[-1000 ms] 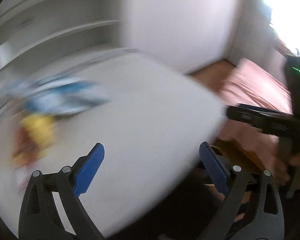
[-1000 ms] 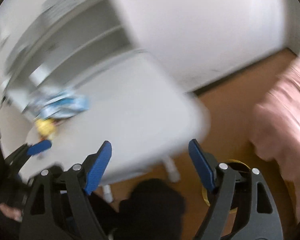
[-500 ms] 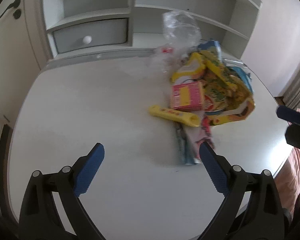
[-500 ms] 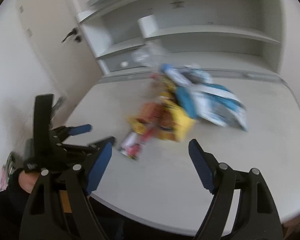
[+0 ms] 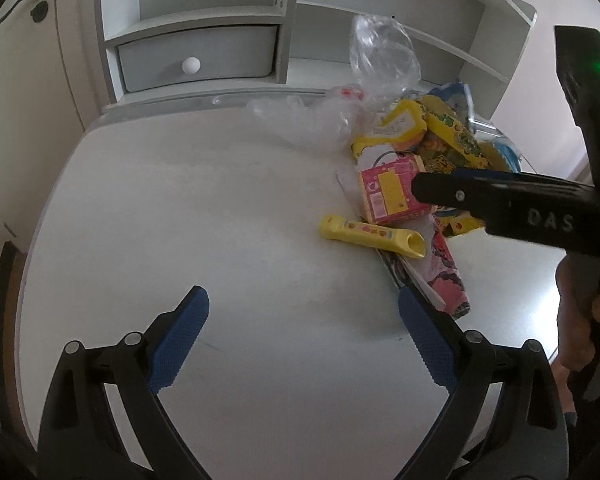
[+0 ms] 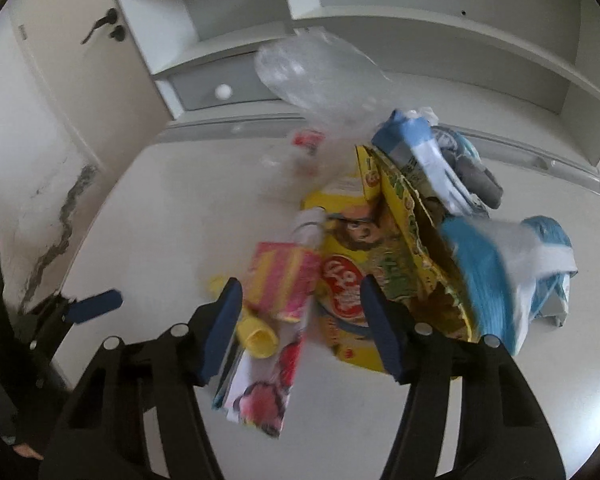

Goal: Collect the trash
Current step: 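Grasp the pink box with the right tool while the left tool grasps the yellow tube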

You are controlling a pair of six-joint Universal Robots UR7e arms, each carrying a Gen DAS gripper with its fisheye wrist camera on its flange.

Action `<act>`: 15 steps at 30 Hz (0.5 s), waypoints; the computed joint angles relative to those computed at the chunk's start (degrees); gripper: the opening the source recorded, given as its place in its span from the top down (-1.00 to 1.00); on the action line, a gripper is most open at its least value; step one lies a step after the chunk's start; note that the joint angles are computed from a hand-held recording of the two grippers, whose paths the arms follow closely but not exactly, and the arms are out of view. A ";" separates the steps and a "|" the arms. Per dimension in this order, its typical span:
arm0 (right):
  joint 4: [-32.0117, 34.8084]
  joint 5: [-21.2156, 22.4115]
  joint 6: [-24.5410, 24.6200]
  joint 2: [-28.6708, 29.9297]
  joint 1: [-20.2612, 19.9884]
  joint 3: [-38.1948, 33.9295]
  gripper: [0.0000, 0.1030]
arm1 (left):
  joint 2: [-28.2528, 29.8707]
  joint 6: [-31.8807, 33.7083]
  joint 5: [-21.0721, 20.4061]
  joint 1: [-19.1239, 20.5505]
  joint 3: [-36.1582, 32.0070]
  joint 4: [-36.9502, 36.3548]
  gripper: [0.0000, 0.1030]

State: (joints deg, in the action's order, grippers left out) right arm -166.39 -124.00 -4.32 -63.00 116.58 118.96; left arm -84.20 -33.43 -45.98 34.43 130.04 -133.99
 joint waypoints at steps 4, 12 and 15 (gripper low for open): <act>0.10 0.49 -1.00 1.18 0.41 -0.93 -0.08 | 0.12 0.59 0.15 0.95 -0.30 -0.12 -0.80; 2.09 1.66 -0.94 4.73 -0.36 -3.81 0.34 | -0.85 0.65 1.01 1.89 -0.81 0.72 -0.80; -0.19 3.84 -1.63 3.12 0.06 -2.28 0.51 | -0.68 1.38 2.00 1.77 -1.56 1.34 -0.80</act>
State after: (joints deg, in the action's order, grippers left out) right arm -166.58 -120.16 -5.95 -59.88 116.64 116.68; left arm -84.88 -32.06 -43.98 36.19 128.48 -132.66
